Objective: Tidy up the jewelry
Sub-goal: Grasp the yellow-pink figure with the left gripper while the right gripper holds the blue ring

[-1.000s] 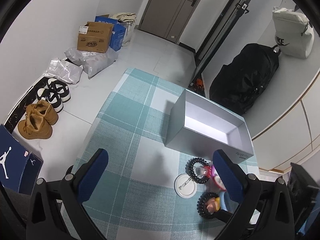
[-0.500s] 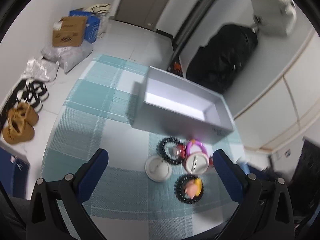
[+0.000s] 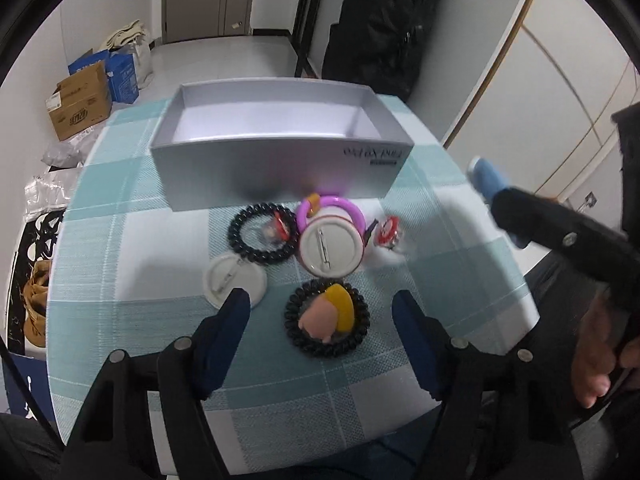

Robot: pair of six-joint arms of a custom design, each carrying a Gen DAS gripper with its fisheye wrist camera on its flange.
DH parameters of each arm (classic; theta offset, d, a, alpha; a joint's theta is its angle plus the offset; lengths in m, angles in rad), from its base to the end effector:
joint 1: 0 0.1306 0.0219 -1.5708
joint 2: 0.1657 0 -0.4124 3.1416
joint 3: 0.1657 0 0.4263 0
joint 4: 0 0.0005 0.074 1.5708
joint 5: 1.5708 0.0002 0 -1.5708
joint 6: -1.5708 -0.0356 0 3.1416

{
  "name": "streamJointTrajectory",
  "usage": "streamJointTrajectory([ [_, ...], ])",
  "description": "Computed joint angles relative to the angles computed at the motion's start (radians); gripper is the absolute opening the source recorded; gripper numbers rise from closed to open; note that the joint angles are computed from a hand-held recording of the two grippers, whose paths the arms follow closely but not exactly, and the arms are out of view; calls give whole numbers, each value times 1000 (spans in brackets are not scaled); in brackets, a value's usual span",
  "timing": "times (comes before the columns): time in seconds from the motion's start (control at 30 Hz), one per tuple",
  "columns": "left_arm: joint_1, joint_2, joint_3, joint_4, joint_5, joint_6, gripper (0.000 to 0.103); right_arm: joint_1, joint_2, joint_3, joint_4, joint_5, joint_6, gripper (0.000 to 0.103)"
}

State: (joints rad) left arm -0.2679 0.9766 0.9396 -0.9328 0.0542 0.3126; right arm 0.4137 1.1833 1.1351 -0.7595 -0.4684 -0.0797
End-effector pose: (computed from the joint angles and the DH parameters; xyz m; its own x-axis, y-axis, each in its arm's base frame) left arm 0.3256 -0.0919 0.3995 -0.8472 -0.0859 -0.5243 0.0350 0.9757 -0.2164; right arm 0.3874 0.1871 0.4358 -0.7109 -0.2345 -0.6630 -0.5897 0.7125 0.3803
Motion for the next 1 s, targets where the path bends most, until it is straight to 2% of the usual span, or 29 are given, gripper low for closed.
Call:
streamJointTrajectory([
  [0.23, -21, 20, 12, 9, -50, -2, 65, -13, -3, -9, 18, -19, -10, 59],
  [0.3, -28, 34, 18, 7, -57, 0, 50, -17, -3, -10, 23, -24, -12, 59],
  [0.43, -41, 46, 25, -11, -82, -10, 42, -26, -3, -11, 30, -28, -17, 59],
  [0.5, -39, 51, 27, -23, -77, -14, 31, -31, -2, -10, 31, -30, -22, 59],
  [0.57, -41, 54, 28, -37, -79, -17, 27, -37, 1, -8, 31, -36, -31, 59],
  [0.77, -33, 57, 38, -47, -52, -37, 23, -31, 2, -7, 34, -28, -25, 59],
  [0.83, -38, 62, 42, -48, -52, -39, 18, -30, 3, -8, 35, -26, -25, 59],
  [1.0, -28, 62, 44, -49, -30, -28, 18, -34, 4, -7, 37, -26, -34, 59],
])
